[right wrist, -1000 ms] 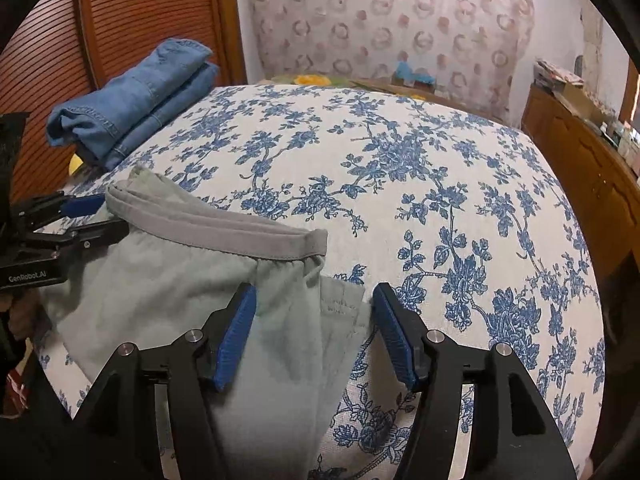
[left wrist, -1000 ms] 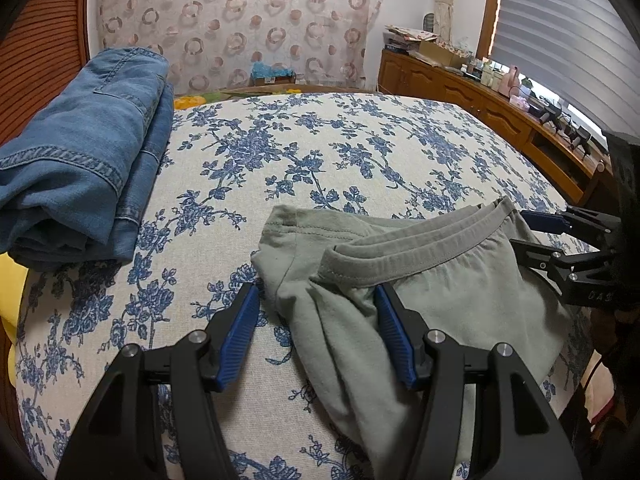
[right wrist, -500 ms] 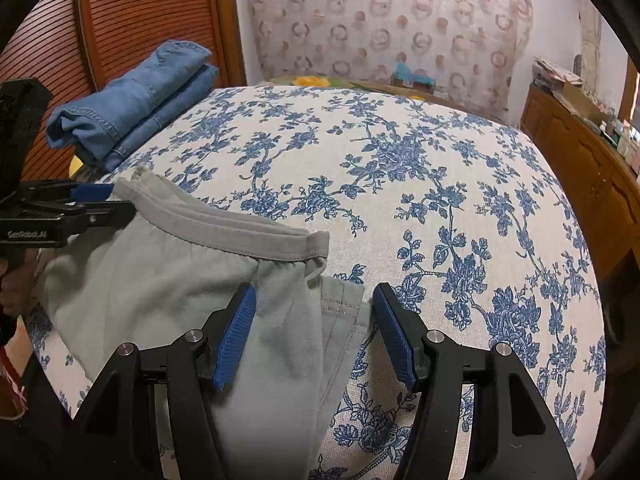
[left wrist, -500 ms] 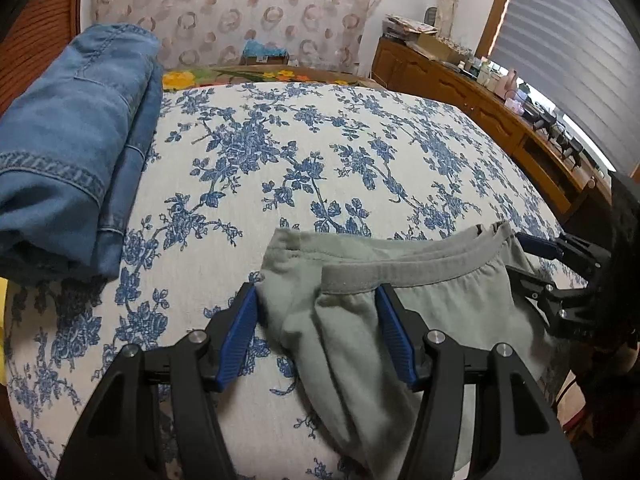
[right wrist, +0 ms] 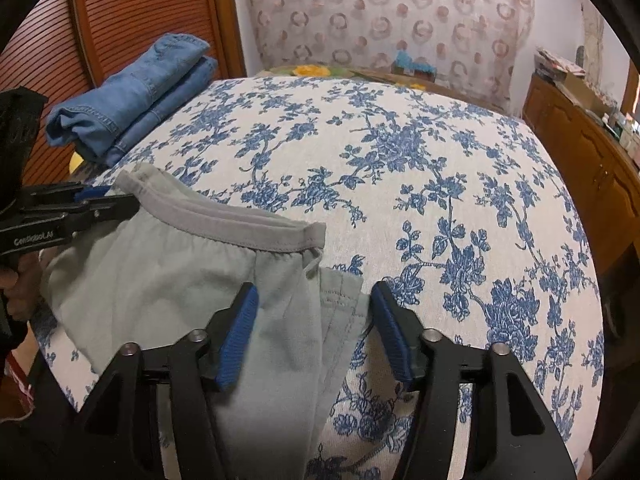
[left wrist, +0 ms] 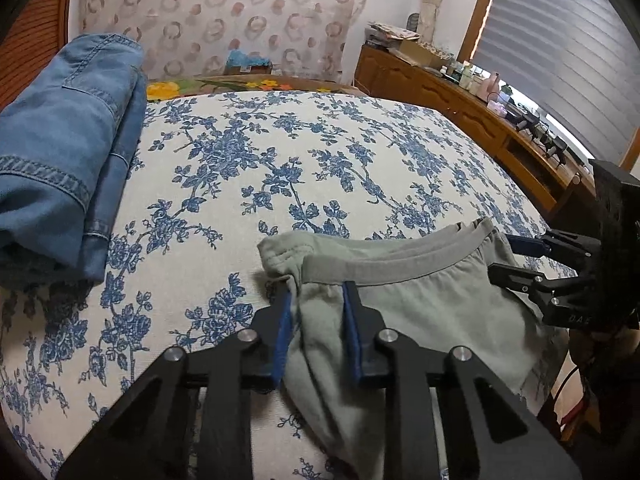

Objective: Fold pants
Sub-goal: 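Close both grippers on the folded grey-green pants' edge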

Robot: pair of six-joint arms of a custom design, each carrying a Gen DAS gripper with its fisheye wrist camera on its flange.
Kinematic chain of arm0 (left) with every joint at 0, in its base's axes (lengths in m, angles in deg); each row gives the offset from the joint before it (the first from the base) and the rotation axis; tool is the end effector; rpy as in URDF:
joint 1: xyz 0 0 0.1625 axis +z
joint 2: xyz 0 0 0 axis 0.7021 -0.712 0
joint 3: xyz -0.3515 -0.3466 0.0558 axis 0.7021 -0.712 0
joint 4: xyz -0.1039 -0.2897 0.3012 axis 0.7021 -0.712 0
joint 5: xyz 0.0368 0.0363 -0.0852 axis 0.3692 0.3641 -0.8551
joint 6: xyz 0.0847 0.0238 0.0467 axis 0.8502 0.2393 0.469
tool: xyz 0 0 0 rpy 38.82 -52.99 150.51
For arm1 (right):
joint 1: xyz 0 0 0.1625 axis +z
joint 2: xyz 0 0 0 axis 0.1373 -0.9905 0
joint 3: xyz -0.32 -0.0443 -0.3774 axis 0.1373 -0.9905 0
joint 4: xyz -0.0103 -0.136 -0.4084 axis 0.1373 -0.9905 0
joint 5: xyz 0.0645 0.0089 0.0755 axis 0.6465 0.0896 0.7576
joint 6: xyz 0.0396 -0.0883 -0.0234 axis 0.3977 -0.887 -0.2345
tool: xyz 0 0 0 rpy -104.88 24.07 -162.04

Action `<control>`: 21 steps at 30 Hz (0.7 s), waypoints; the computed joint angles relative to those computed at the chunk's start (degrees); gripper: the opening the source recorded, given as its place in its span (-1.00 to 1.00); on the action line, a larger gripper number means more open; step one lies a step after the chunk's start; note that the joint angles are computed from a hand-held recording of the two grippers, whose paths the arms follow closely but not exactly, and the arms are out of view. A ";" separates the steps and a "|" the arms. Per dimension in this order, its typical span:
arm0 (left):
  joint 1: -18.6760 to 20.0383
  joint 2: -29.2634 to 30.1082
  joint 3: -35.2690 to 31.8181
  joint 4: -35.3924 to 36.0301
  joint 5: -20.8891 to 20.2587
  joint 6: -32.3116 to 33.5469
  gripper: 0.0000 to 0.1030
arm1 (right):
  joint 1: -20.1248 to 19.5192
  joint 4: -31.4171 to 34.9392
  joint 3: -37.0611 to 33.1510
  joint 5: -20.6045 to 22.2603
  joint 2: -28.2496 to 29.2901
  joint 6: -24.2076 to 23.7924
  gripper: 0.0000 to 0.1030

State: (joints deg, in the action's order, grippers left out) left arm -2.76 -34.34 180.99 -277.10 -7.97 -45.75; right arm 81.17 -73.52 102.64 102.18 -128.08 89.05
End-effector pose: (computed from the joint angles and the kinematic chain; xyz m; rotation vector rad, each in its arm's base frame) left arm -0.2069 -0.4040 0.0050 1.2523 2.6129 -0.3807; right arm 0.0738 -0.2997 0.1633 0.2113 -2.2637 0.8475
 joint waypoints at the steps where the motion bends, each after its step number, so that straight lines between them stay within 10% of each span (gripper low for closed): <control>1: 0.06 0.02 0.10 -0.30 -0.07 0.01 -0.60 | -0.05 0.52 0.00 -0.42 -0.12 0.14 -0.09; 7: 0.50 -0.42 0.41 -1.16 -1.86 -1.61 -0.64 | -2.05 3.69 0.29 -5.64 -1.60 1.55 -0.73; 21: -4.42 -2.73 5.67 -11.93 -1.56 -0.79 -0.82 | 1.79 -2.58 4.15 -6.37 -5.62 -0.09 -0.85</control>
State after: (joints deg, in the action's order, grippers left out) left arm -7.17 -37.06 186.66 -289.03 -9.53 -46.54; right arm 82.96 -76.09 106.79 95.82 -133.70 88.96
